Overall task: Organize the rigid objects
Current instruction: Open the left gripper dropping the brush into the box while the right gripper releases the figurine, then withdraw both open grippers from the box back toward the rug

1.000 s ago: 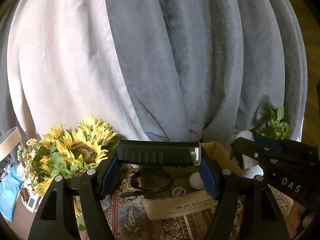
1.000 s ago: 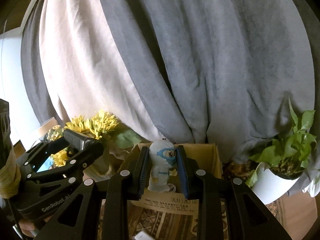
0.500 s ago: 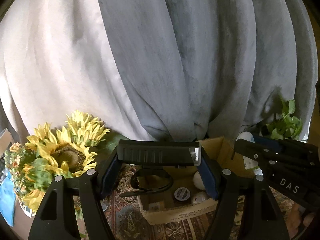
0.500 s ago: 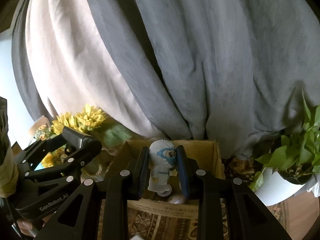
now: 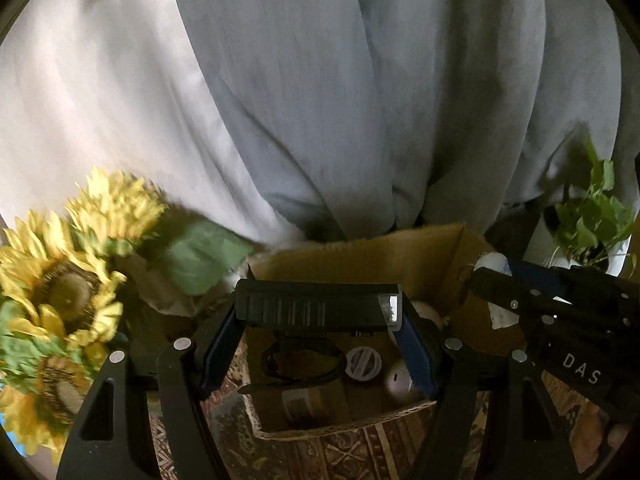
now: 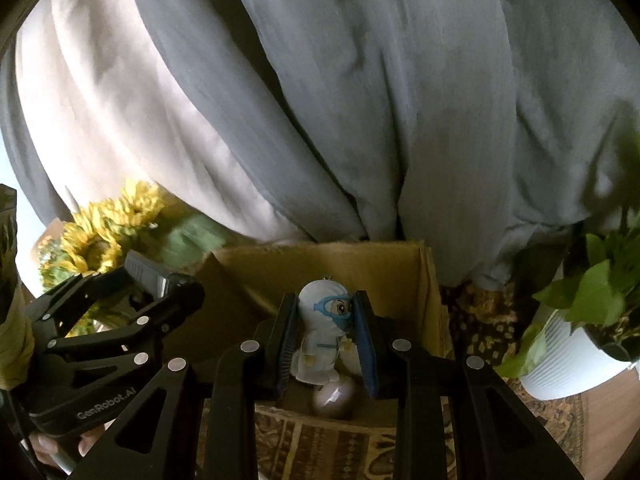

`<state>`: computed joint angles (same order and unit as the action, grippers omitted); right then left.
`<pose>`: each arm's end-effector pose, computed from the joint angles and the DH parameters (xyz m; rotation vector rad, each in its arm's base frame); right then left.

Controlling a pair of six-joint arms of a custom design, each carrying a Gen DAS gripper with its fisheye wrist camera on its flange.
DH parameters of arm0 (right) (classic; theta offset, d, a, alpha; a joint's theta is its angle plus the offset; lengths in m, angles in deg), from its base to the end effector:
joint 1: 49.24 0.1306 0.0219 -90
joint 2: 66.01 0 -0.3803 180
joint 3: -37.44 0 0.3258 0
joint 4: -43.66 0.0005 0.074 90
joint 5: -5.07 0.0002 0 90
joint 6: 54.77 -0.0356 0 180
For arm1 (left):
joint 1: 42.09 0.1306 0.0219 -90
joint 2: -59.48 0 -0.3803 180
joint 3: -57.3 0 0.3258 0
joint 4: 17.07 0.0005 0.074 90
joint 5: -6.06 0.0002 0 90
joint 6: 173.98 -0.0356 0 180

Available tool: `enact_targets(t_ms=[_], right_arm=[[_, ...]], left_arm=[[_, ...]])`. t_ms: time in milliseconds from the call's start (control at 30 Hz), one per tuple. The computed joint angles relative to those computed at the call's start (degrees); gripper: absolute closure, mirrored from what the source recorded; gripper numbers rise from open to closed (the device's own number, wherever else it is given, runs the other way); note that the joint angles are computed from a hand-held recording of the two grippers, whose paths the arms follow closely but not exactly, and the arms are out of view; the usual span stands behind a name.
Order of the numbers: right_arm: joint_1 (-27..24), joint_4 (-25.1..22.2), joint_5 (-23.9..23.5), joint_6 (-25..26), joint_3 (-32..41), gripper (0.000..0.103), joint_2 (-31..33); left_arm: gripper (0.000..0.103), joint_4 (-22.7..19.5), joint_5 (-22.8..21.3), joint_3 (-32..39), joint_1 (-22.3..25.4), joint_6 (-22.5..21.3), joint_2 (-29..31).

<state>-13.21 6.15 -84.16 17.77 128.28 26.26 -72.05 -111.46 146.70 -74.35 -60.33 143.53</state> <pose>0.3627 0.2626 0.4334 -0.3632 2.2671 0.4797 0.3257 -0.1867 0.4587 -0.0339 2.3146 0.1014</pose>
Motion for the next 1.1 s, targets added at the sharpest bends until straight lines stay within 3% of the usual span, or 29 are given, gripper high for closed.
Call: enact_targets(t_ms=[200, 400, 733, 1100], right_arm=[[-1.0, -2.3, -2.19, -0.27, 1.06, 0.074, 2.78], [-1.48, -1.72, -3.83, -0.75, 0.13, 0.068, 3.5], [-0.04, 0.07, -0.59, -1.17, -1.61, 0.066, 0.32], [4.57, 2.2, 3.73, 0.35, -4.92, 0.059, -5.7]], left_arm=[[0.031, -2.09, 1.99, 0.53, 0.83, 0.29, 2.27], [0.02, -0.95, 0.08, -0.52, 0.18, -0.25, 1.59], [0.02, -0.84, -7.72, -2.24, -3.32, 0.25, -3.61], [0.018, -6.01, -17.65, -4.86, -9.92, 7.47, -9.91]])
